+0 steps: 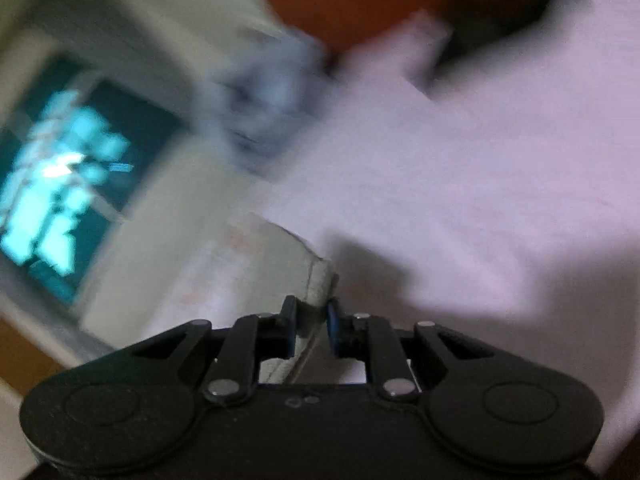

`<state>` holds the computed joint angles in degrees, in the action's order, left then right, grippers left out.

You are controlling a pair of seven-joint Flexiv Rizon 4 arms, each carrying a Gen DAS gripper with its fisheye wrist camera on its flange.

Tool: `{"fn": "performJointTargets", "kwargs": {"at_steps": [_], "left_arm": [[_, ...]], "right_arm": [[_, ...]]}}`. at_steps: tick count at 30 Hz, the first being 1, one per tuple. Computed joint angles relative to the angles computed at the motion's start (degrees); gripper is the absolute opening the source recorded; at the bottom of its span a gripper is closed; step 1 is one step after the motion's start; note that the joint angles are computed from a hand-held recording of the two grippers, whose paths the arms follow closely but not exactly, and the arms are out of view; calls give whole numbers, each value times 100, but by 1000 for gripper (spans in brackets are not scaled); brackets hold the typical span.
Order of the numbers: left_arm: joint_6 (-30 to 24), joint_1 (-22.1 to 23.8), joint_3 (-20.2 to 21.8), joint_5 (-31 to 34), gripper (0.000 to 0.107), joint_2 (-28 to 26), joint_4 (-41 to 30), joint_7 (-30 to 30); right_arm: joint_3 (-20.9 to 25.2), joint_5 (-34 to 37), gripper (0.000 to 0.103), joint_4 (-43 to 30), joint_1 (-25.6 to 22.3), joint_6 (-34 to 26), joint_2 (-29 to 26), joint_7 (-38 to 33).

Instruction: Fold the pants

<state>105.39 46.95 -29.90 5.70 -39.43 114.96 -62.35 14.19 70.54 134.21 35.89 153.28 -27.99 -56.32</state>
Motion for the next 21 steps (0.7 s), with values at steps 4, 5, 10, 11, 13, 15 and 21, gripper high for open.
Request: {"fn": "performJointTargets", "kwargs": {"at_steps": [4, 5, 10, 11, 13, 15, 21], "left_arm": [[-80, 40, -45, -27, 103, 25, 14, 42], [-65, 37, -45, -33, 103, 15, 13, 52], [236, 33, -24, 80, 103, -71, 62, -11], [318, 100, -74, 167, 103, -109, 80, -48], [373, 296, -236, 351, 103, -125, 119, -138], [583, 537, -434, 515, 103, -124, 221, -326], [705, 524, -63, 702, 103, 317, 444, -984]], "right_arm": [[-58, -265, 6, 62, -62, -211, -364, 604], [-80, -254, 7, 49, -52, -237, -357, 628], [-212, 507, 21, -102, 205, -250, -72, 152], [-181, 877, 23, -197, 250, -159, 9, -252], [-5, 1217, 23, -344, 248, -62, 172, -855], [167, 1033, 23, -515, 225, -184, 419, -1633], [-180, -204, 26, -2066, 167, -2633, 813, -4151]]}}
